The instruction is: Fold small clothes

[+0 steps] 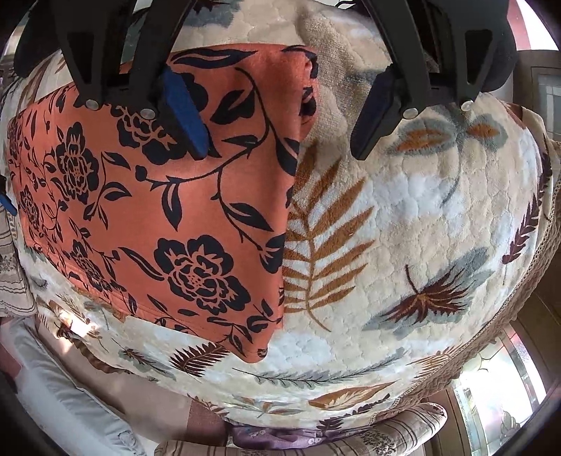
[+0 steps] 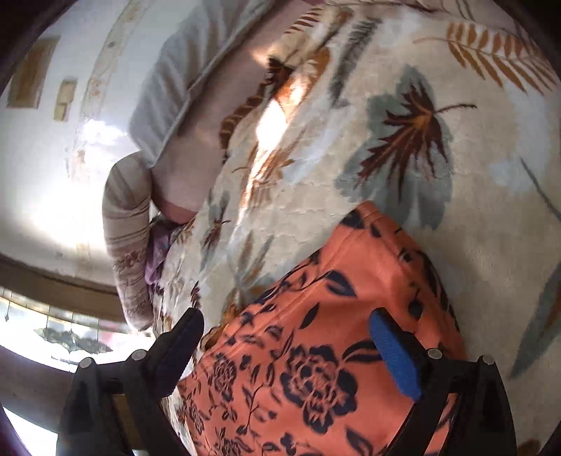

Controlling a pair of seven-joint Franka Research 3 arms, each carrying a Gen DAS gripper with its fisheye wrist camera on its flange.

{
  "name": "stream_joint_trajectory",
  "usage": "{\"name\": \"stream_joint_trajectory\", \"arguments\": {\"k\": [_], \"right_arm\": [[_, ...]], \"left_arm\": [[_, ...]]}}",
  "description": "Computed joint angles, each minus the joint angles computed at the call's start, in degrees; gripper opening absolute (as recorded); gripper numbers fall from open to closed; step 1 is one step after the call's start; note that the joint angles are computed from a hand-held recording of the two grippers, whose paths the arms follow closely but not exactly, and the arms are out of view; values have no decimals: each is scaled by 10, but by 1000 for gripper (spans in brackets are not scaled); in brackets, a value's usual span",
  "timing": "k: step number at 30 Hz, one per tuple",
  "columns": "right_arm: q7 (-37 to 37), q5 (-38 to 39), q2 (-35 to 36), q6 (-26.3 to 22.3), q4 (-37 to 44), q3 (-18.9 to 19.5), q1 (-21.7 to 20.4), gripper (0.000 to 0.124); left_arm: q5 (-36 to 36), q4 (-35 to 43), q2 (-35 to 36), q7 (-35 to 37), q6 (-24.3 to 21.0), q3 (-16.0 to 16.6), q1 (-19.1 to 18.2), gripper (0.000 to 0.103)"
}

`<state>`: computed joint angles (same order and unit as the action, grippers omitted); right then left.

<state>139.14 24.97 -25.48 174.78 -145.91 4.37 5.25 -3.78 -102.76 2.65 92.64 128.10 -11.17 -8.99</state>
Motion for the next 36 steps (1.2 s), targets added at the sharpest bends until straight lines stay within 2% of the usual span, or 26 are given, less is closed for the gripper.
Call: {"name": "stream_joint_trajectory", "arguments": {"k": [1, 6, 8, 9, 10, 12, 17, 18, 19, 20, 21, 22, 24, 27, 29, 30, 31, 32, 34, 36], "right_arm": [[15, -23, -19, -6, -5, 27, -18, 97], [55, -11, -90, 9, -73, 78, 12, 97], [96, -18, -103, -3, -116, 69, 27, 97], [93, 11, -105, 31, -135, 75, 33, 96], [103, 21, -115, 43, -141, 93, 19, 96], [122, 1, -132, 10, -125, 95, 9, 97], [116, -50, -166, 16, -122, 129, -20, 99], [124, -51, -164, -3, -129, 132, -23, 101], [151, -59, -154, -39, -135, 115, -12, 101], [152, -28, -145, -43, -144, 111, -4, 100], [172, -36, -156, -15, -157, 126, -15, 99], [180, -44, -164, -19, -153, 130, -22, 100], [170, -58, -163, -10, -137, 118, -11, 100], [165, -90, -172, -28, -126, 137, -35, 100], [176, -80, -152, -45, -137, 121, -21, 100], [174, -53, -144, -31, -151, 114, -10, 100], [196, -67, -157, -17, -160, 122, -18, 99], [204, -69, -166, -34, -151, 122, -21, 100], [196, -79, -169, -34, -134, 115, -15, 100], [177, -105, -165, -44, -112, 122, -27, 100]], "left_arm": [[-14, -7, -8, 12, 6, 1, 2, 83], [-47, -44, -49, 38, 43, 6, 1, 83], [-49, -50, -53, 45, 44, 7, -2, 83], [-44, -43, -45, 47, 27, 7, -4, 83], [-34, -36, -34, 46, 9, 6, -5, 83], [-5, -33, -23, 27, -16, 4, -6, 83], [-44, -70, -65, 38, 34, 9, -4, 83], [-31, -75, -68, 37, 41, 8, -6, 83], [-13, -73, -65, 30, 33, 6, -7, 83], [0, -65, -55, 26, 14, 5, -8, 83], [7, -55, -44, 23, -10, 5, -9, 83], [-4, -52, -39, 27, -17, 8, -6, 84], [-28, -62, -52, 17, -2, 12, -2, 84], [-34, -73, -65, 35, 22, 12, -4, 84], [11, -64, -53, 19, 3, 7, -6, 84], [13, -60, -47, 19, -10, 7, -6, 84], [3, -61, -48, 18, -10, 9, -4, 84], [-4, -65, -54, 16, -5, 10, -3, 84], [-6, -77, -66, 20, 14, 12, -3, 84], [5, -77, -64, 28, 10, 11, -4, 84]]}}
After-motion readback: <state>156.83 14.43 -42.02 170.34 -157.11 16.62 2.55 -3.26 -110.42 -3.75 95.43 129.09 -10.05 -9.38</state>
